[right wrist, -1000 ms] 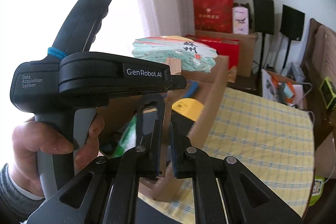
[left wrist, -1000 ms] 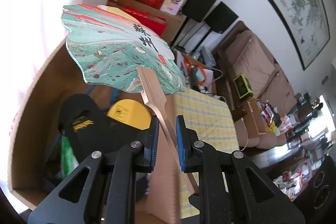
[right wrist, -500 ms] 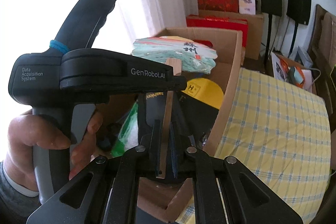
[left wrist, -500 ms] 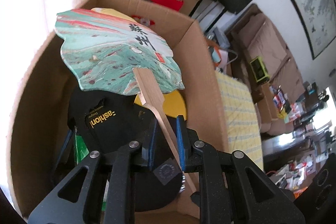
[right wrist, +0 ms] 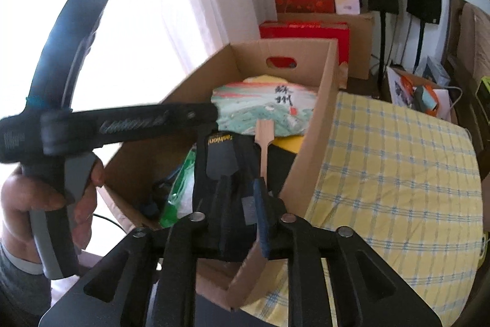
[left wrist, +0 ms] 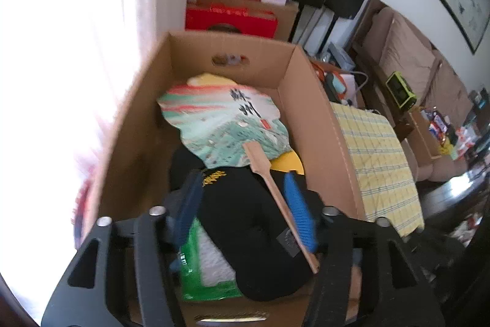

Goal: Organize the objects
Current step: 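Lower the fan into the box and open the left gripper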

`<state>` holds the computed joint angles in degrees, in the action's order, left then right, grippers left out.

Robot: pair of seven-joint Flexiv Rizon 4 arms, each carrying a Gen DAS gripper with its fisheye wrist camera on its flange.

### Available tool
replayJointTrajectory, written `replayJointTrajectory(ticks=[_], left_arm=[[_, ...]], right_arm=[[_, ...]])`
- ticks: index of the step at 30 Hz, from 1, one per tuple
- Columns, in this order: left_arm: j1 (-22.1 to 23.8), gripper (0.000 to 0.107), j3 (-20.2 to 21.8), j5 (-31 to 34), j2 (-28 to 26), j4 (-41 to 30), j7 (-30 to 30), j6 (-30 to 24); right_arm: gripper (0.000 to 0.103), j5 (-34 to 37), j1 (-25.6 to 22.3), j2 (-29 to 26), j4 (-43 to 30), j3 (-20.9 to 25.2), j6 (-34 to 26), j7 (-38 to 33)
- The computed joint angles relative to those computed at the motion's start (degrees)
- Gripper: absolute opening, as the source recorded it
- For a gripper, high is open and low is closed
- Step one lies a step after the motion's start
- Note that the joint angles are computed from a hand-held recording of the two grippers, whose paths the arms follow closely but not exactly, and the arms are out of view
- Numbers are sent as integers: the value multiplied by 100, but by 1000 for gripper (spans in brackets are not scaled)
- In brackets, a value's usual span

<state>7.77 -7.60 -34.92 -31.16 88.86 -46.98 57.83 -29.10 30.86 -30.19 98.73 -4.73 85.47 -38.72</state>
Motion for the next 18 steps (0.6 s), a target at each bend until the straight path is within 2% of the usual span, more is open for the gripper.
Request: replayJointTrajectory(ticks=[2, 7, 12, 18], left_arm=[[66, 66, -101, -181, 181, 267, 234, 241], [127, 79, -258, -687, 520, 771, 806, 745], [125, 83, -365, -1332, 856, 1236, 1418, 980], [-124, 93, -391, -2207, 1208, 1742, 2253, 1401]], right_arm=[[29, -143, 177, 159, 161, -260, 43, 149], [56, -963, 743, 578, 626, -1130, -11, 1022], [66, -1840, 875, 897, 937, -1489, -180, 1835], [75, -2806, 768, 1280, 1256, -1544, -494, 2719]])
